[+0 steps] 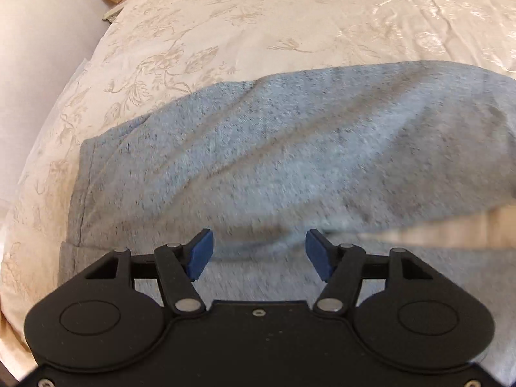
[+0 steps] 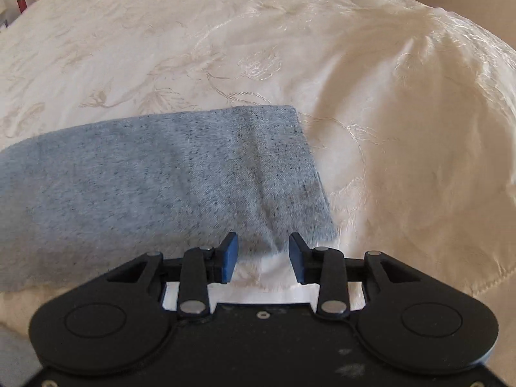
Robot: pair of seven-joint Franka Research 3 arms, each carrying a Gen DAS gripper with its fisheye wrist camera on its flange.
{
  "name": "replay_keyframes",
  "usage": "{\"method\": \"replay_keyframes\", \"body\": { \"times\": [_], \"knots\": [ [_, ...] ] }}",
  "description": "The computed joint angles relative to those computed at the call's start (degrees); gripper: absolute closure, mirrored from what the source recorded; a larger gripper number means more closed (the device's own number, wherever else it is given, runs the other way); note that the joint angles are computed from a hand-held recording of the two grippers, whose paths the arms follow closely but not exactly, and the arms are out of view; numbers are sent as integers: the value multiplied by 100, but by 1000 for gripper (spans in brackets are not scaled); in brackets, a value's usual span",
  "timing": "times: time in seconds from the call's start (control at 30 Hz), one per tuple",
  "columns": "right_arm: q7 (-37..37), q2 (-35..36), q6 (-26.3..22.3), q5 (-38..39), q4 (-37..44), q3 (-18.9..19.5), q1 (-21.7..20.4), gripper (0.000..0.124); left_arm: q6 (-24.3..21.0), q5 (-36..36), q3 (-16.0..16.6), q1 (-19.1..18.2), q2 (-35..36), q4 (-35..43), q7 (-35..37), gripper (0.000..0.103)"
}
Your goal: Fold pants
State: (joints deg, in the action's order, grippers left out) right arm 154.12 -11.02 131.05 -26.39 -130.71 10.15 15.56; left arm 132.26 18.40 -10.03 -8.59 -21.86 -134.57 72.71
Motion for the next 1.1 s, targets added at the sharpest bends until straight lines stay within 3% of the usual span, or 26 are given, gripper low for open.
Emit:
{"method": "replay_keyframes", "body": {
  "times": [0.17, 0.3, 0.43, 0.53, 0.63, 0.83, 0.93, 1.0, 1.1],
  "knots": [
    [-301, -639, 441, 1050, -605, 285, 517, 87, -763, -923, 70, -501, -749, -550, 299, 36],
    [-305, -713, 343, 1864, -828, 561, 922, 87, -1309, -892, -91, -529, -941, -897, 49, 33],
    [-52, -957, 93, 2067, -1105, 621, 974, 92, -1630, -663, -12, -395, -886, -847, -7, 30],
    [-137, -1011, -501, 1983, -905, 538, 814, 88, -1815, -213, -42, -148, -616, -367, -110, 45],
    [-363, -1207, -365, 1785, -808, 364, 555, 87, -1649, -149, 137, 18, -283, 280, -19, 46],
    [-708, -697, -423, 1792, 333, 75, 26, 87, -1659, -54, 230, 298, 681, 1995, 414, 45],
    [-776, 19, -914, 2002, 1362, -99, -98, 86, -1607, -51, 240, 397, 1051, 2714, 572, 45],
    [-498, 437, -1347, 2120, 2031, -125, -52, 86, -1551, -132, 272, 453, 1157, 2991, 626, 45],
    [-23, 921, -1435, 2185, 2609, -276, 20, 86, -1309, -204, 287, 513, 1287, 3136, 645, 45]
  ]
}}
